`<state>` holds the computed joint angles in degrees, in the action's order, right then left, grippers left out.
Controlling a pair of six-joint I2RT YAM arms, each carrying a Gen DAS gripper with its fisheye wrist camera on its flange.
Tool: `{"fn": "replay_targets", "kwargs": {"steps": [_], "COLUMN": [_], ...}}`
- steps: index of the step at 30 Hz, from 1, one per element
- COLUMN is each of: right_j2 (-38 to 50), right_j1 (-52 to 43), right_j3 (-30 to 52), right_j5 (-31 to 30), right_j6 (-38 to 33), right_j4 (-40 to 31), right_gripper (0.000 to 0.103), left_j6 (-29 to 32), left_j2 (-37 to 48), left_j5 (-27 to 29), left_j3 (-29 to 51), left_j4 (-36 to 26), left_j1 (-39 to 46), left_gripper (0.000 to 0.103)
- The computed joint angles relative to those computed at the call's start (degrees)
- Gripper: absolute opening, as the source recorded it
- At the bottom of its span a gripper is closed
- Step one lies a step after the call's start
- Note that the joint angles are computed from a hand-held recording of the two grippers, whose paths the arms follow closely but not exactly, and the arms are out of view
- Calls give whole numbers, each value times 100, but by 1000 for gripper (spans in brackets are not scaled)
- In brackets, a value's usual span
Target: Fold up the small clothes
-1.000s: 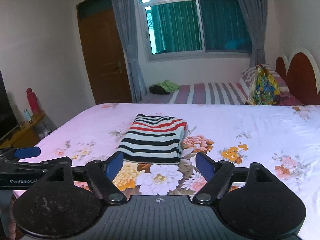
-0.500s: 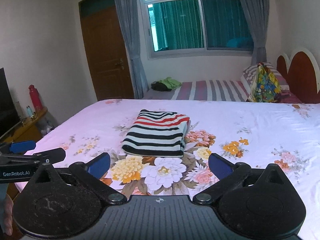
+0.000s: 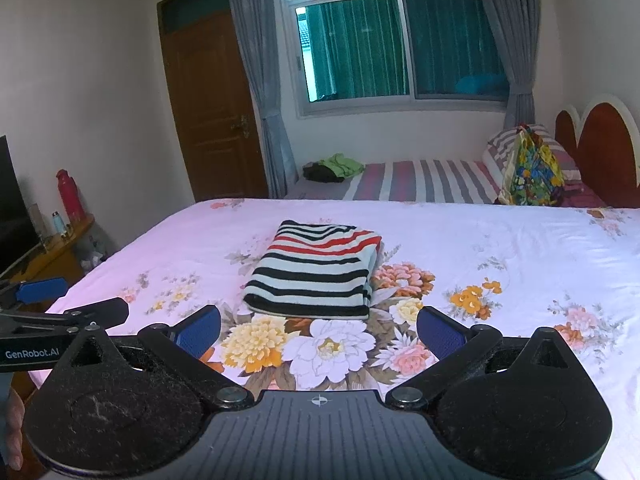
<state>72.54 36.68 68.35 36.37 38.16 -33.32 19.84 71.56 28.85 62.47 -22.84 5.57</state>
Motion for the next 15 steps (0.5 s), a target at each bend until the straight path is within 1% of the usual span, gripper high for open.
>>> {"fn": "replay_targets", "kwargs": {"steps": [15], "right_j2": [-58], "right_j1": [-119], "right_j3": [-74], "right_j5": [-109], "right_j6": [-84], "right_j4": [24], "right_gripper": [103], "left_j6": [59], "left_j2": [37], "left_j5": [59], "left_j3": [-62], "left_j4": [166], "left_j1": [4], "left_gripper": [100]}}
